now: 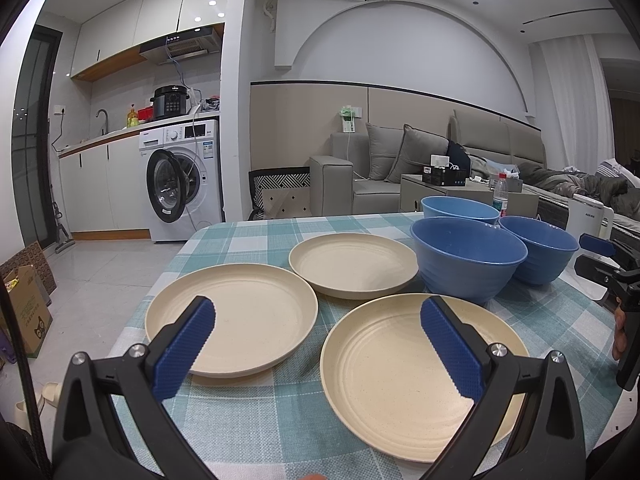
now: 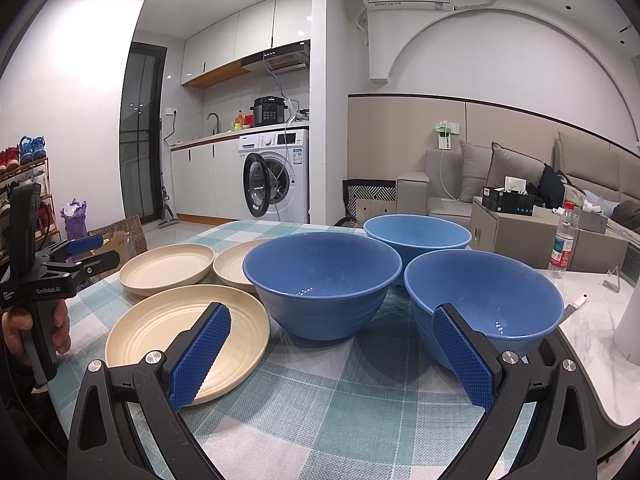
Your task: Organize plates and bowls
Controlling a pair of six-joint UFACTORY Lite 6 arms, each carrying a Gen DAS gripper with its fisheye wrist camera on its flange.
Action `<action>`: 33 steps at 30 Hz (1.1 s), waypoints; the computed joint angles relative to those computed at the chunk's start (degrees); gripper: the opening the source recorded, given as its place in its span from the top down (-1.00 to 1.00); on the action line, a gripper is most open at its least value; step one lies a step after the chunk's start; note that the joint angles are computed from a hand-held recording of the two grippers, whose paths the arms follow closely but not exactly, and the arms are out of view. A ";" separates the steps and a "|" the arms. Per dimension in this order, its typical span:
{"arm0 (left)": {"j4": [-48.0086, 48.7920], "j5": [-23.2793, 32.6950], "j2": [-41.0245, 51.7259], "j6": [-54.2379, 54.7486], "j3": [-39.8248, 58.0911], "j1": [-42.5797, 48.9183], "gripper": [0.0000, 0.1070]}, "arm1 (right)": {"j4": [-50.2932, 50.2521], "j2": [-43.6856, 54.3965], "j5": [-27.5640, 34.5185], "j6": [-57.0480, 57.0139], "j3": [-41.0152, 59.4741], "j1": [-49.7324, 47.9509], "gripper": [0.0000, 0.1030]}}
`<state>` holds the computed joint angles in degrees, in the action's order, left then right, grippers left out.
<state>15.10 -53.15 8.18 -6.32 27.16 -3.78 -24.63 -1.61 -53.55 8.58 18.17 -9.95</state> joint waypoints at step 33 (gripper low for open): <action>-1.09 10.12 1.37 -2.07 5.41 1.06 -0.93 | 2.92 0.23 19.98 3.45 10.58 15.91 -1.00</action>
<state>14.01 -43.03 9.55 -8.39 32.56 -2.72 -21.70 -1.38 -33.57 12.03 28.75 5.96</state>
